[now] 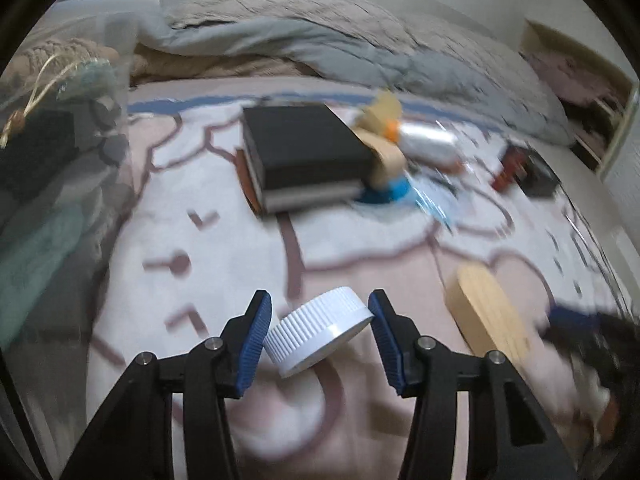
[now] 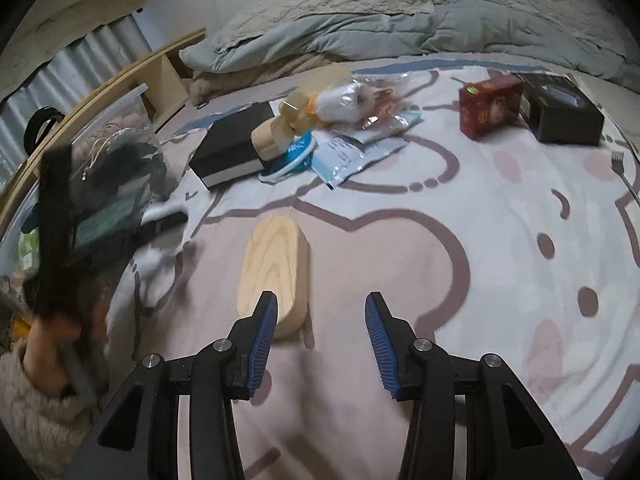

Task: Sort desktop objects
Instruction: 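Grasp the white plastic cap with the left gripper while the right holds the wooden lid, then lift the white cap with the left gripper while the right holds the wooden lid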

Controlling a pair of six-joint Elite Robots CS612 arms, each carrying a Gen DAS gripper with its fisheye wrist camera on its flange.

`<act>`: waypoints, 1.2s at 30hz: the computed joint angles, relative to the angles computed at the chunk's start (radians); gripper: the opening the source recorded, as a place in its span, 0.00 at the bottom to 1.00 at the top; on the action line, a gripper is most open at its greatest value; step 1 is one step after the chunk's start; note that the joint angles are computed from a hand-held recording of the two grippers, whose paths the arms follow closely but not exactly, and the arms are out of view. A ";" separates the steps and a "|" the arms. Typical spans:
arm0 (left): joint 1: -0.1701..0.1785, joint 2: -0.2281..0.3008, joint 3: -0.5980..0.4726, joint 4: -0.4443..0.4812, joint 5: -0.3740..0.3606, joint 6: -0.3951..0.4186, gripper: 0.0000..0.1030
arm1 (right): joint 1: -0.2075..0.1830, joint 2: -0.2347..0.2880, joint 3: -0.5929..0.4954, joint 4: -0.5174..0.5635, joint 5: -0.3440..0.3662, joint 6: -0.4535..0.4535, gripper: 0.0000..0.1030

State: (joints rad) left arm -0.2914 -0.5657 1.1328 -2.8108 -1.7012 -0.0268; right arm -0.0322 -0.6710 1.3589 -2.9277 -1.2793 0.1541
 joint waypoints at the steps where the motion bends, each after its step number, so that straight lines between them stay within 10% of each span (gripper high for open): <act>1: 0.000 -0.013 0.025 0.005 -0.024 0.005 0.53 | 0.004 0.004 -0.007 0.004 -0.006 -0.009 0.45; 5: 0.001 -0.050 0.112 -0.042 -0.094 -0.015 0.84 | 0.018 0.016 -0.033 0.057 -0.053 -0.052 0.45; 14: 0.021 -0.051 0.157 -0.201 -0.109 -0.168 0.85 | 0.010 0.008 -0.023 0.085 -0.152 -0.013 0.45; 21: 0.050 -0.003 0.077 -0.196 -0.147 -0.271 0.85 | 0.005 -0.010 0.011 0.010 0.012 -0.052 0.45; 29: 0.030 -0.006 0.084 -0.190 -0.086 -0.153 0.84 | 0.036 0.005 -0.029 0.085 0.048 -0.157 0.46; 36: 0.019 0.022 0.035 -0.143 -0.067 -0.102 0.84 | 0.027 0.003 -0.026 0.139 0.228 -0.237 0.46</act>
